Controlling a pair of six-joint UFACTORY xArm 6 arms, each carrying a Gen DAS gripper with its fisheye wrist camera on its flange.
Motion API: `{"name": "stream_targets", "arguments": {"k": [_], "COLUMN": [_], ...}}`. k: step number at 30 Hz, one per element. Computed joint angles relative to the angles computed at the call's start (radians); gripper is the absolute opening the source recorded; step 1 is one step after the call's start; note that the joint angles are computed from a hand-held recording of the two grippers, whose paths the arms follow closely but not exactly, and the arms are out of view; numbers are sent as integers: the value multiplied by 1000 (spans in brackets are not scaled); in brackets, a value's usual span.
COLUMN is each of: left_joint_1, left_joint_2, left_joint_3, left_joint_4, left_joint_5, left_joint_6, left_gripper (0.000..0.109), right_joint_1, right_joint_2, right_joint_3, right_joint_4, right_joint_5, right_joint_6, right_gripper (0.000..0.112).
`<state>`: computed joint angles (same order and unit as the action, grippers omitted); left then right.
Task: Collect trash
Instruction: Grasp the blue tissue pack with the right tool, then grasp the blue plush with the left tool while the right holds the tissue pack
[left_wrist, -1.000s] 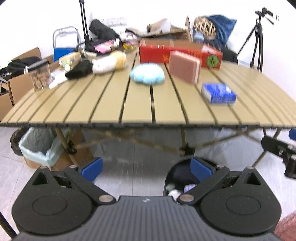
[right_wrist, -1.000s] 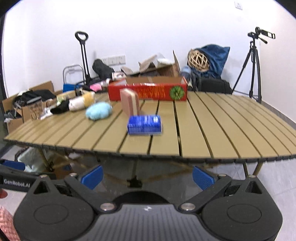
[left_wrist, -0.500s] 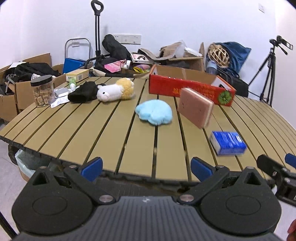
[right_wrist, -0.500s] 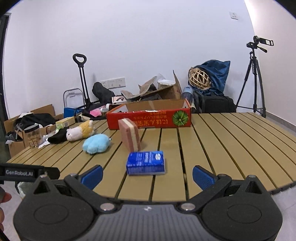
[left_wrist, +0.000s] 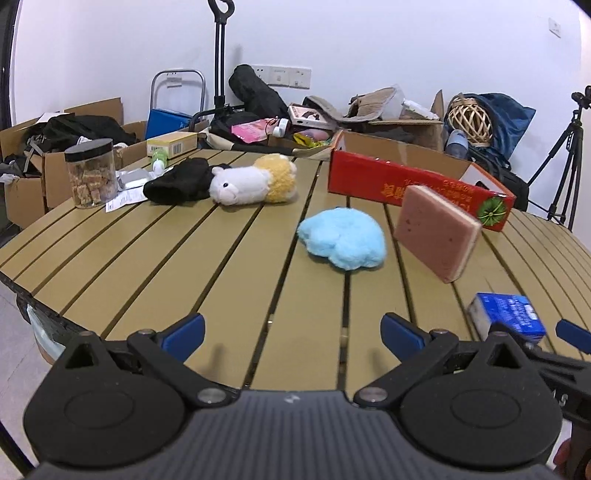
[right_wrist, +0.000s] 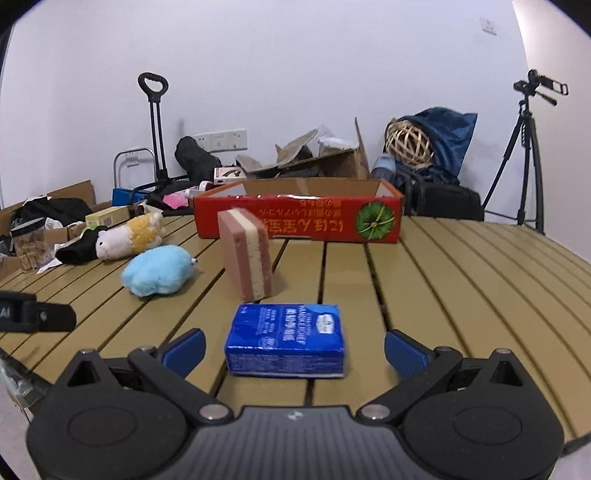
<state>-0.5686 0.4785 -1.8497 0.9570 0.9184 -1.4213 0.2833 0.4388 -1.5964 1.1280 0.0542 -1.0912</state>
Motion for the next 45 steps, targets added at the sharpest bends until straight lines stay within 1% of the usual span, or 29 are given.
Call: {"name": "stream_targets", "arguments": {"k": [1,5,8,11,12,13,16,22,26,29,34,39,43,45], "left_joint_1": [3,17,22,20,19,18,15,14,10,11,29,45,56,55], "left_joint_2": [0,-6,-8,3,5,7,12,18,37,56,100,191,313,403], "left_joint_3": [4,22,26,13,10,8,2,-2,-30,-60,-131,-275,-468,-610], "left_joint_4": [0,-2,-4,-3,-4,-4,-2,1,-2,-7,-58,-121,-176,-183], "left_joint_5": [-3,-21,-35,-35,-36,-39,-42,-57,-42,-38,-61,-38,-1,45], "left_joint_6": [2,-3,-7,-3,-1,1,6,7,19,34,98,194,312,375], "left_gripper": [103,103,103,103,103,103,103,103,103,103,103,103,103,103], "right_joint_1": [1,4,2,-1,-3,-4,-4,-1,-12,-27,-57,-77,-82,-85], "right_joint_2": [14,64,90,101,102,100,92,81,82,90,101,102,104,108], "right_joint_3": [-16,-62,-84,-88,-88,-86,-85,-92,-103,-110,-117,-121,-123,-126], "right_joint_4": [-8,-122,-202,-258,-266,-264,-178,-1,49,27,-45,-42,-40,-48], "right_joint_5": [5,-2,-3,-1,1,3,6,-46,-73,-90,-105,-106,-119,-127], "right_joint_6": [11,108,182,233,241,241,176,30,7,50,168,188,188,199], "right_gripper": [103,103,96,84,73,73,73,72,72,72,72,72,72,72]}}
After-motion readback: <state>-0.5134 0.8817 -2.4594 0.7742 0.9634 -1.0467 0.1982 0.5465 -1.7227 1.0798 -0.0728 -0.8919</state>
